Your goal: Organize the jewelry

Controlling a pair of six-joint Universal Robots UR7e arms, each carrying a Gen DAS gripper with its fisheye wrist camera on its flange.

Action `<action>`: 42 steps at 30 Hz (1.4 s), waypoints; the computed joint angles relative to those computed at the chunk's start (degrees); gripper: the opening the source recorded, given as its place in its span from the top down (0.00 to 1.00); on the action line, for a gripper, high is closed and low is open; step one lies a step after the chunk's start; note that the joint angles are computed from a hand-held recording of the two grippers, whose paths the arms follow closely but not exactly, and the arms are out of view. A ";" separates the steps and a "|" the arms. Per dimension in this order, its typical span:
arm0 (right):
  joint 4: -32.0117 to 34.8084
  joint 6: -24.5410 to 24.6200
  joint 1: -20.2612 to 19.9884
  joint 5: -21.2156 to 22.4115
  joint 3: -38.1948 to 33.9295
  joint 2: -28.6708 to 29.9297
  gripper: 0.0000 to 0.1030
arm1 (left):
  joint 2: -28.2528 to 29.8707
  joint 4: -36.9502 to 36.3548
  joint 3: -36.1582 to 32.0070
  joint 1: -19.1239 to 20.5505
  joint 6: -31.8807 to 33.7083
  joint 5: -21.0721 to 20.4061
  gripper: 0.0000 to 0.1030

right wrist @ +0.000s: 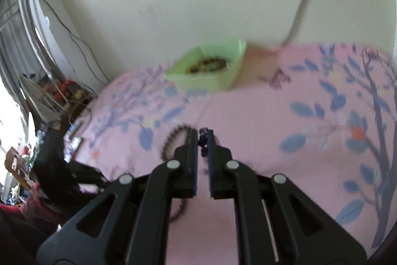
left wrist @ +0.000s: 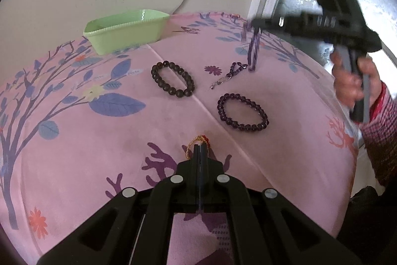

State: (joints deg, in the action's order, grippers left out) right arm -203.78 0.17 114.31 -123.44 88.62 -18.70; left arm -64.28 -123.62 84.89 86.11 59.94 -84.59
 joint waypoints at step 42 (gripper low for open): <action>4.23 -5.19 3.17 -1.71 -4.35 6.20 0.94 | 0.50 1.93 -2.65 -0.62 -0.11 -2.30 0.95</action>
State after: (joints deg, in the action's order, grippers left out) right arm -199.55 -5.02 117.48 -125.16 84.27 -12.50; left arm -63.78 -121.69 82.25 85.49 59.83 -86.88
